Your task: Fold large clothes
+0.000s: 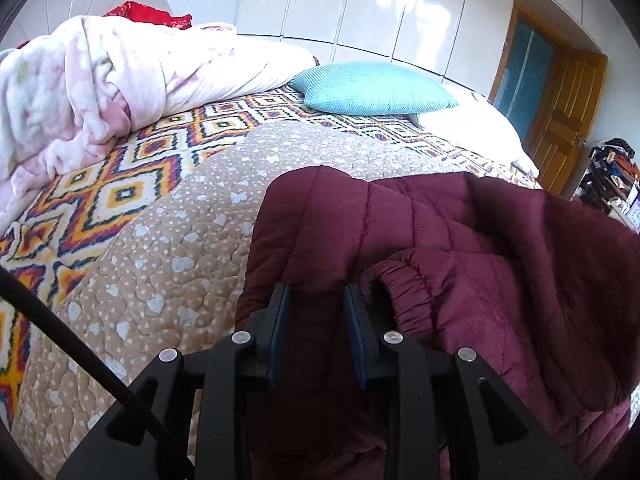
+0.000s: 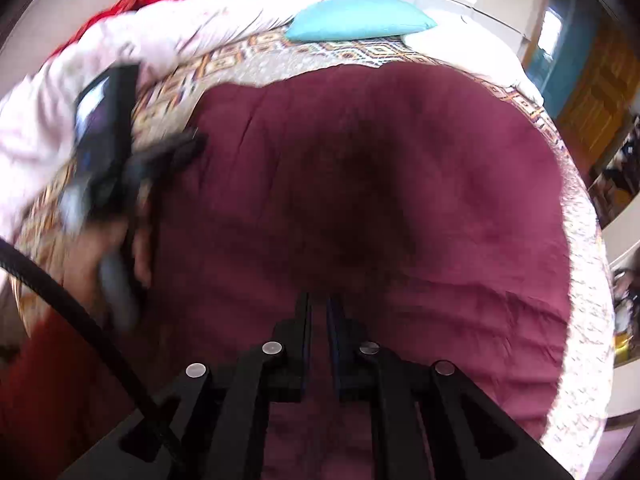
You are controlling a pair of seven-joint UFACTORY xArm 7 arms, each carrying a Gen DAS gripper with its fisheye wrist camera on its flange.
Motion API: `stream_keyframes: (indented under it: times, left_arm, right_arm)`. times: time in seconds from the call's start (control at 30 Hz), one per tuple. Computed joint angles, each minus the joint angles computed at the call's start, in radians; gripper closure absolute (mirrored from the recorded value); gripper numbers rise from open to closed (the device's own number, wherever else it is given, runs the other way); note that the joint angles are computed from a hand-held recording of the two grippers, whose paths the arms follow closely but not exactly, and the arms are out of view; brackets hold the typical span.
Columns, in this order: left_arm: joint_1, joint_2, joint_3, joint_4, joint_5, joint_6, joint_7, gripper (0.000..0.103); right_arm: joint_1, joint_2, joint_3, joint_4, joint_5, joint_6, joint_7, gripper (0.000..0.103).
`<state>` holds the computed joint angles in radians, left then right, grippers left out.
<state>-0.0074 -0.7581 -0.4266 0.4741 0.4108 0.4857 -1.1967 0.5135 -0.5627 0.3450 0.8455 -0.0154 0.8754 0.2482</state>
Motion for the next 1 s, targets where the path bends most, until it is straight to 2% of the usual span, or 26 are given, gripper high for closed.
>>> stream_keyframes:
  times: [0.1, 0.2, 0.3, 0.43, 0.47, 0.53, 0.6, 0.63, 0.7, 0.77, 0.9, 1.0]
  left_arm:
    - [-0.003, -0.001, 0.001, 0.0, -0.001, 0.0, 0.0, 0.075]
    - [-0.003, 0.0, 0.001, 0.001, 0.0, 0.001, -0.001, 0.075]
    - [-0.004, 0.0, 0.001, 0.001, 0.0, 0.001, -0.002, 0.075]
    - [-0.005, -0.002, 0.005, -0.004, -0.002, -0.01, -0.003, 0.075]
    - [-0.006, -0.004, 0.006, -0.006, -0.004, -0.013, -0.003, 0.075]
    - [-0.006, -0.005, 0.007, -0.009, -0.006, -0.017, -0.002, 0.075]
    - [-0.006, -0.006, 0.008, -0.01, -0.008, -0.019, 0.0, 0.074]
    - [-0.005, -0.006, 0.007, -0.01, -0.009, -0.019, 0.0, 0.074]
    - [-0.004, -0.006, 0.007, -0.01, -0.011, -0.02, 0.001, 0.074]
    - [-0.003, -0.007, 0.006, -0.01, -0.011, -0.019, 0.002, 0.074]
    - [-0.001, -0.005, 0.0, -0.005, -0.01, -0.008, 0.004, 0.074]
    - [-0.003, -0.004, -0.004, 0.002, -0.007, 0.008, 0.005, 0.073]
  right_arm:
    - [-0.003, -0.124, -0.023, -0.011, -0.011, 0.048, -0.016, 0.079]
    - [-0.07, -0.166, -0.018, 0.036, -0.054, 0.052, -0.009, 0.078]
    - [-0.154, -0.104, 0.005, 0.1, -0.092, 0.002, 0.03, 0.078]
    - [-0.221, 0.084, 0.011, 0.17, -0.105, -0.093, 0.13, 0.078]
    - [-0.22, 0.134, 0.0, 0.182, -0.095, -0.101, 0.143, 0.078]
    - [-0.168, 0.247, -0.048, 0.196, 0.003, -0.112, 0.141, 0.078]
    - [-0.112, 0.327, -0.089, 0.191, 0.155, -0.102, 0.061, 0.078]
    - [-0.072, 0.355, -0.109, 0.18, 0.179, -0.113, 0.043, 0.078]
    - [-0.077, 0.363, -0.075, 0.167, 0.101, -0.147, 0.073, 0.077]
    - [-0.065, 0.358, -0.066, 0.171, 0.041, -0.142, 0.083, 0.077]
    - [-0.048, 0.275, -0.093, 0.141, 0.073, -0.128, 0.046, 0.077]
    - [-0.062, 0.177, -0.088, 0.087, 0.045, -0.111, 0.056, 0.077]
